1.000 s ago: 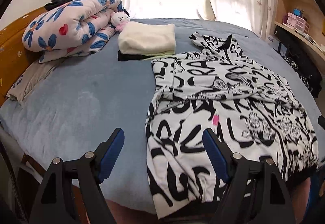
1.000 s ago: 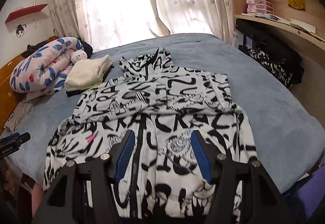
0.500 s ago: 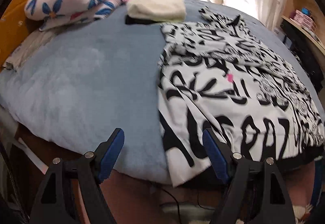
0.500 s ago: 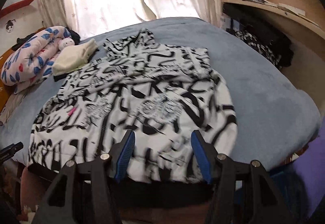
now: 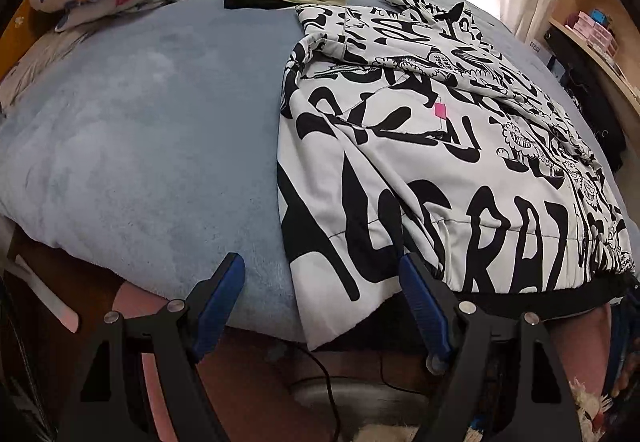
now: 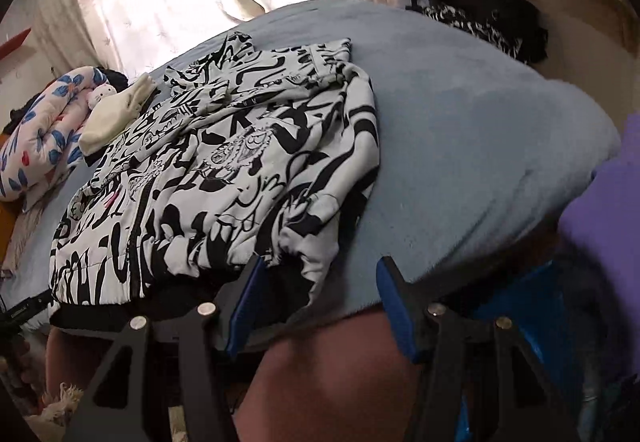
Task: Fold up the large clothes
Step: 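Lower both grippers to the jacket hem and grasp it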
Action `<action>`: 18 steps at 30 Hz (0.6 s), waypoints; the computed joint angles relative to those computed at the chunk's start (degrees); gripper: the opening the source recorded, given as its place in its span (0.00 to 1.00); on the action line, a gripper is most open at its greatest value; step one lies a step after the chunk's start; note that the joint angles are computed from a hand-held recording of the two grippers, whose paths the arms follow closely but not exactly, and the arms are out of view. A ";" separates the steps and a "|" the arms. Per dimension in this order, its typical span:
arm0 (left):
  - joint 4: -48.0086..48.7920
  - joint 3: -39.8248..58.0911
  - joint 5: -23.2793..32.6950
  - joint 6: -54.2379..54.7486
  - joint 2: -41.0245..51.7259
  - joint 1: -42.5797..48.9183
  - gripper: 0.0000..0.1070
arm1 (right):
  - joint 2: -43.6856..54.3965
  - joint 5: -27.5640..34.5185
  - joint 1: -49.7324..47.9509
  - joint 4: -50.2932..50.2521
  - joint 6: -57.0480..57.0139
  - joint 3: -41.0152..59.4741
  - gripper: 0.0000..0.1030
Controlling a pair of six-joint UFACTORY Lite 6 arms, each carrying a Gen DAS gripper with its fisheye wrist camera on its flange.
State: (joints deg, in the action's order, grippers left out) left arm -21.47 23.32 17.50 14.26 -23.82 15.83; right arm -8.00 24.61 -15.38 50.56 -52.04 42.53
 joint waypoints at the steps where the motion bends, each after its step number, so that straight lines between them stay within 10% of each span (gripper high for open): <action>1: -0.66 0.10 0.20 0.85 0.29 0.25 0.73 | 0.55 0.10 -0.13 1.09 -1.11 0.13 0.56; 4: -3.23 -0.07 0.72 3.76 0.91 1.14 0.74 | 2.01 -0.17 -0.18 2.53 -2.89 0.22 0.53; 7: -2.84 -0.18 0.56 3.64 1.31 0.82 0.74 | 3.73 2.97 -1.33 7.93 -10.63 0.27 0.21; 18: 13.75 -2.25 0.15 -12.12 0.14 -7.30 0.74 | 2.83 -0.50 0.88 7.01 -11.41 -0.64 0.20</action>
